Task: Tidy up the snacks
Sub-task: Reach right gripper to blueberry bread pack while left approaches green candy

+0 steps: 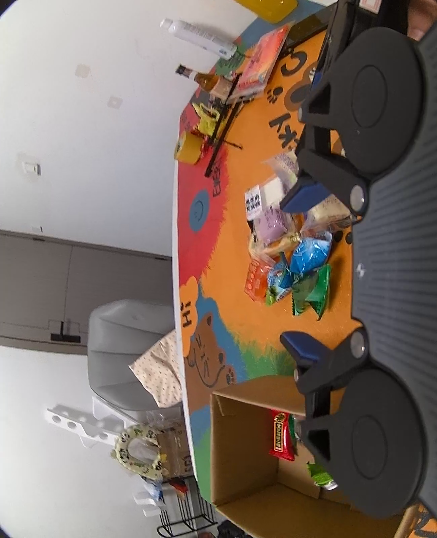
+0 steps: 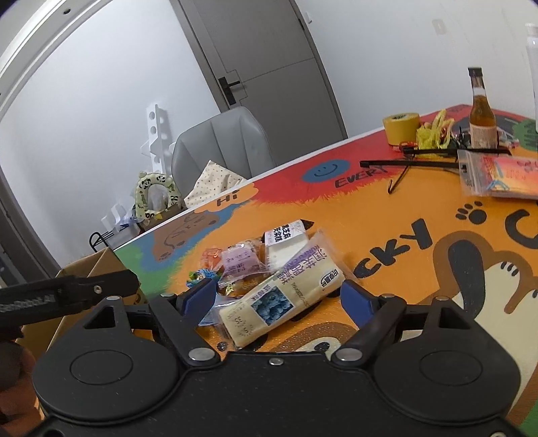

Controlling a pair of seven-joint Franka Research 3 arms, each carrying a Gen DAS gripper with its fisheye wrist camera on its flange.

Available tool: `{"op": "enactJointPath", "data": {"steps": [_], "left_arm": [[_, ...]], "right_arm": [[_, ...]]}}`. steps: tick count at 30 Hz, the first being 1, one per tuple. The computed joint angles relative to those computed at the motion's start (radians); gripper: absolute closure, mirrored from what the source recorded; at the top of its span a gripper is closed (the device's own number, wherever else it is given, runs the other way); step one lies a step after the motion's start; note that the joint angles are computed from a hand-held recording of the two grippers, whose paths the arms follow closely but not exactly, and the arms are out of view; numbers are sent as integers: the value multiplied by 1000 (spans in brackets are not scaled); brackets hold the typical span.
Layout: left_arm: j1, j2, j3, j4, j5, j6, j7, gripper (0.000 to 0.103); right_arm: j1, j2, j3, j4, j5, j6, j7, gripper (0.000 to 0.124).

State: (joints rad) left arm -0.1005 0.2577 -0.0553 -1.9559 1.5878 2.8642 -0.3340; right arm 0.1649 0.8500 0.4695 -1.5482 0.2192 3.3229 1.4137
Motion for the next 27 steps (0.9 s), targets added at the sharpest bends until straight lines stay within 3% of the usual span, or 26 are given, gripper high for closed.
{"op": "enactJointPath", "data": {"steps": [7,12,17,23,27], "left_arm": [[-12,62,17,47,-94,-33,60,43],[-24,102,34,81,-122,-17,94,46],[-42,146,59,114,-170,-13,127,56],[-67,180,85,137,-204,-43,118,61],[-60,202,87,144,-268,-21,175,61]], "right_arm": [[63,51,-65,107,42,-62,12,42],[154,87,-178,203,100,-122,51,42],[250,123,-309,285,113,-192,101,42],[298,150,-378,336,94,-231,144,46],[305,137,-395,318,76,-245,157,48]]}}
